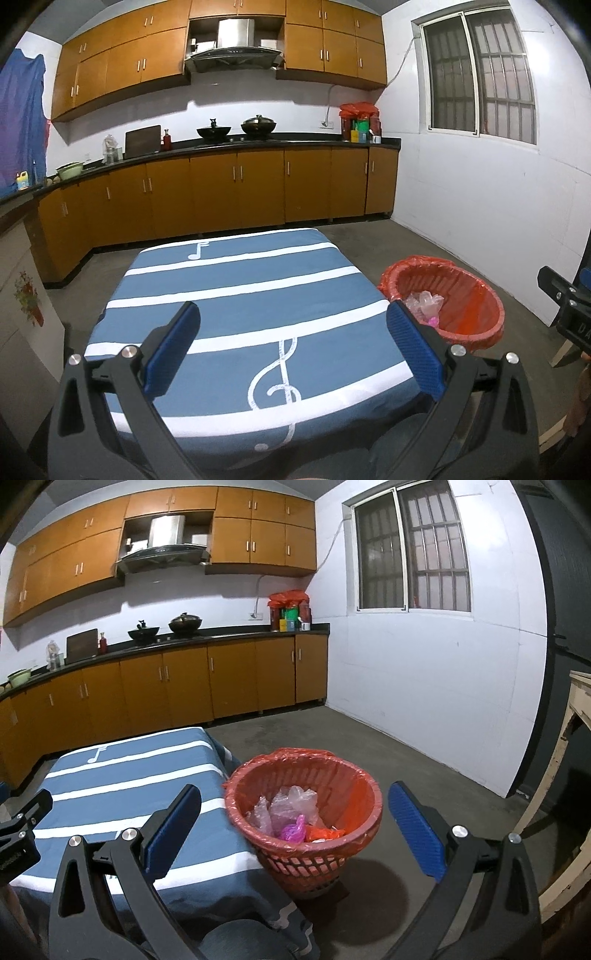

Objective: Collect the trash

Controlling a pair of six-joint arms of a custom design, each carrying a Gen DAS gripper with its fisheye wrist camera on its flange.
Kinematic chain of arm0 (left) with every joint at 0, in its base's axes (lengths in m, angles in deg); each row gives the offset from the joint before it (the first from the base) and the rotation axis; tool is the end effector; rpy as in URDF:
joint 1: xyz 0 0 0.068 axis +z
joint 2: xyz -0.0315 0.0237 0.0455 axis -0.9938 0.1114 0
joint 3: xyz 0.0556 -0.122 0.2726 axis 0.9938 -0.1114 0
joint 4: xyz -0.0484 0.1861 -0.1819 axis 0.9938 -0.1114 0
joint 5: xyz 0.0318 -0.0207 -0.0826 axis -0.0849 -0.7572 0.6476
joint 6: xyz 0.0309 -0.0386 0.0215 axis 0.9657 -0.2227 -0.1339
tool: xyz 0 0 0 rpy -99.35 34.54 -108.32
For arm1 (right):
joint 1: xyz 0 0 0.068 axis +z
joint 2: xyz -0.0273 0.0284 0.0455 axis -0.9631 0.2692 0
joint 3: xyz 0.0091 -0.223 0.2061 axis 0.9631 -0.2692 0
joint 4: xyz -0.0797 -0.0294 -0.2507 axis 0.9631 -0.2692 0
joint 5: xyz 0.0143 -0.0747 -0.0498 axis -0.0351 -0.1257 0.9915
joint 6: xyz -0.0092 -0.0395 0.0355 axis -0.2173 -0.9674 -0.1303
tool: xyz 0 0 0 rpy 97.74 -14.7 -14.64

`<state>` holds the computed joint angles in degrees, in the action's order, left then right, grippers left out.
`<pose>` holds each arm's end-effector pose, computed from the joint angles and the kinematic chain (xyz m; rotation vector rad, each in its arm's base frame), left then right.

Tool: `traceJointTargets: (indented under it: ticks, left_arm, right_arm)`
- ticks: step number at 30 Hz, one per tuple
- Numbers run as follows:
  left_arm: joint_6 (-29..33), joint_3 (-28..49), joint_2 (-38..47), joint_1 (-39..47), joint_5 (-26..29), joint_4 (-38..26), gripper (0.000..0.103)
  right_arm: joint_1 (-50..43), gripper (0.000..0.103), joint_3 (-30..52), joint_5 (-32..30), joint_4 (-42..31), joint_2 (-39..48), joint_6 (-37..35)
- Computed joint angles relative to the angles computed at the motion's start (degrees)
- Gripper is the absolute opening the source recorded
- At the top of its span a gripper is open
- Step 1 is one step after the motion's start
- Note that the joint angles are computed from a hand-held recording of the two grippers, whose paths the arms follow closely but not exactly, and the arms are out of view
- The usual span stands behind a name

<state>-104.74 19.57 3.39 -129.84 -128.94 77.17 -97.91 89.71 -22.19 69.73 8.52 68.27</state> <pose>0.1730 -0.1418 0.2092 -0.1453 1.9725 0.1099 0.1704 -0.0612 0.2216 0.0517 1.9248 -0.0325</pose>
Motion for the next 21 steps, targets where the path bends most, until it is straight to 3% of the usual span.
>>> traceJointTargets:
  ticks: [21]
  left_arm:
    - [-11.92,-0.84,-2.83,-8.70,-9.50,-11.74,0.099]
  right_arm:
    - [-0.10,0.100,-3.84,-0.17,-5.51,-8.60,-0.72]
